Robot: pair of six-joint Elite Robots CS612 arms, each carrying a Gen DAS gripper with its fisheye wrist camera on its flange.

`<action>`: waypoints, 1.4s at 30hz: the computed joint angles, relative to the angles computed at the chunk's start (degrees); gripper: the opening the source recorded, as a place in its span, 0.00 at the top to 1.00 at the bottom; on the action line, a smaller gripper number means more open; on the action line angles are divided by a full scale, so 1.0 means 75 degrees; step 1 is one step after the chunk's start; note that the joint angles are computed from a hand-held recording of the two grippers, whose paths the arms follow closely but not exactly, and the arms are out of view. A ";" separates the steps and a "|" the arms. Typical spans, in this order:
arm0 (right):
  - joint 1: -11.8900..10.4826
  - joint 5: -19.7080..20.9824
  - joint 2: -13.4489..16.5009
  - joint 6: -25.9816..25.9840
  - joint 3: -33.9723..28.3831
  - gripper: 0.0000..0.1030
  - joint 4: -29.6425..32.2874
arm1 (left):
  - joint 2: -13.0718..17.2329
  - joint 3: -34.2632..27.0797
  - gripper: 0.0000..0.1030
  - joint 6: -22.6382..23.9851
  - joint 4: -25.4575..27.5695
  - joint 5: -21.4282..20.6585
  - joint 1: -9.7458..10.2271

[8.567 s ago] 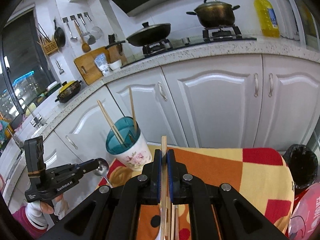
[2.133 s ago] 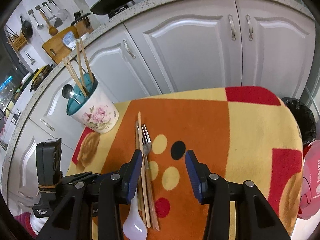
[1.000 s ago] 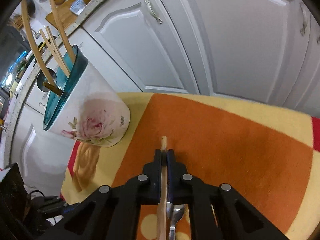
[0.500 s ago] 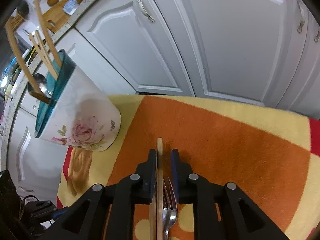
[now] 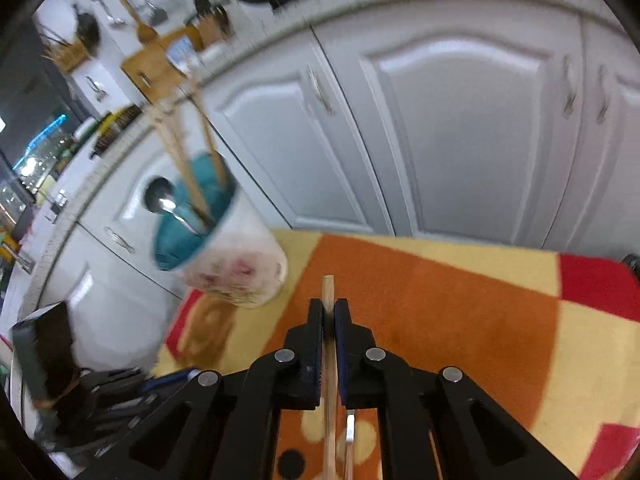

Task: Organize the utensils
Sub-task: 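Lift the white spoon with the left tool while the right tool lifts its utensils, then carry both held utensils over the floral cup and lower them in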

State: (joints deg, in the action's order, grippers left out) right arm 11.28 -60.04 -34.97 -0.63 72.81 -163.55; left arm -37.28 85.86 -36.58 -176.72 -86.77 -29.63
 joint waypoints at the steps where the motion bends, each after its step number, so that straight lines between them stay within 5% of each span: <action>1: -0.0034 0.0047 -0.0136 0.0049 0.0212 0.95 -0.0303 | -0.0034 0.0029 0.92 0.0036 -0.0060 0.0053 -0.0014; 9: -0.0103 0.0146 -0.0770 0.0527 0.1239 0.95 -0.1784 | -0.0263 0.0253 0.95 0.0170 -0.0312 0.0341 -0.0092; 20: -0.0097 0.0046 -0.1139 0.0485 0.1617 0.95 -0.2513 | -0.0673 0.0691 0.95 0.0478 -0.0788 0.0978 -0.0199; 42: 0.0297 0.0120 -0.0961 0.0386 0.0726 0.95 -0.2403 | -0.1108 0.0828 0.95 0.0796 -0.1361 0.2555 -0.0003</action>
State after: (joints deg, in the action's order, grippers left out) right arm 13.51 -59.14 -42.18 2.27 78.25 -181.57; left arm -45.59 92.07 -30.61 -186.93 -67.61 -29.66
